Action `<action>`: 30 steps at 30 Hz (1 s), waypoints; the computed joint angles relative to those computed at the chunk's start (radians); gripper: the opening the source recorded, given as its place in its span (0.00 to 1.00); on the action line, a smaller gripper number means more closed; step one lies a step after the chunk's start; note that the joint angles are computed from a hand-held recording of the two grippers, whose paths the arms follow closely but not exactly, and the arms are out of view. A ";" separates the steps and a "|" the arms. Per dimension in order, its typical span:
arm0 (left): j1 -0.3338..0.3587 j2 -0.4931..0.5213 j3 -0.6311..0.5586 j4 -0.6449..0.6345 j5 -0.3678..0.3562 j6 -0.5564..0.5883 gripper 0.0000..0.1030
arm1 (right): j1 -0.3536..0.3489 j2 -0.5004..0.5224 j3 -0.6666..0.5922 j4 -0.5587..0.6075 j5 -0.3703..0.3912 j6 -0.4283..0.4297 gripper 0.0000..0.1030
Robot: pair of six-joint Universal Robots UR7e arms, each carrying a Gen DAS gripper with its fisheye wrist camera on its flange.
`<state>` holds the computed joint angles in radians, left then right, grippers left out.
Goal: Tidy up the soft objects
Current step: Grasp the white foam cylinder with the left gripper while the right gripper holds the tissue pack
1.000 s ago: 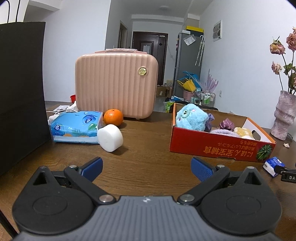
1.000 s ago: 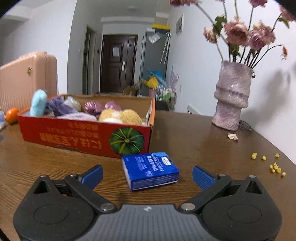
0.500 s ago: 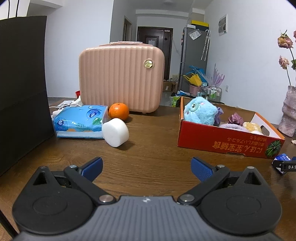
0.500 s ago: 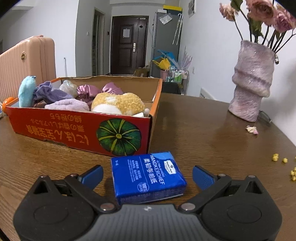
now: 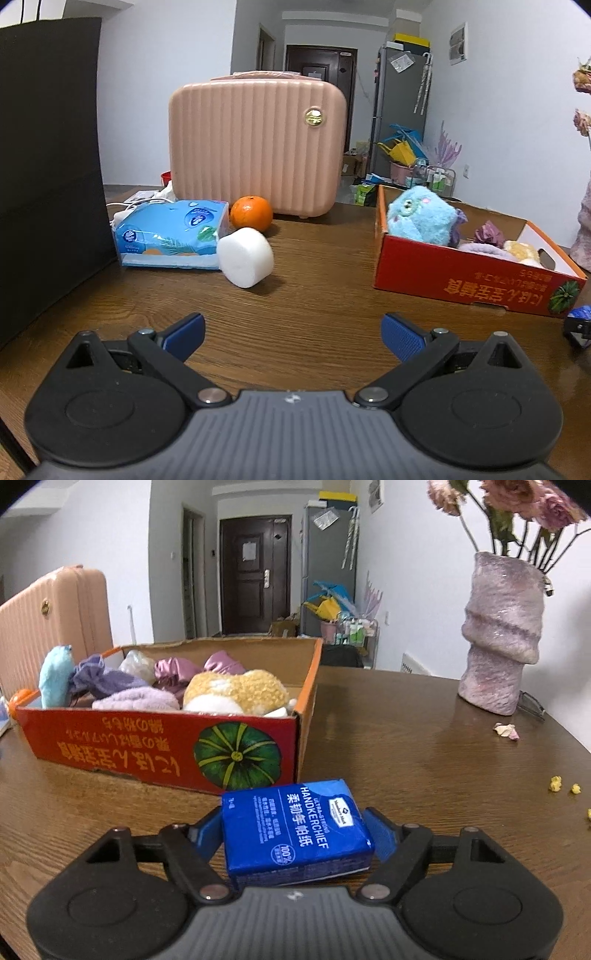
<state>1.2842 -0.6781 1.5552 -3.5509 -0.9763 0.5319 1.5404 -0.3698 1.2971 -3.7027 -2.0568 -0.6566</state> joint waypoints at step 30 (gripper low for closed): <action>0.066 0.161 -0.387 0.174 0.009 0.050 1.00 | 0.030 0.046 0.016 -0.245 -0.042 -0.028 0.76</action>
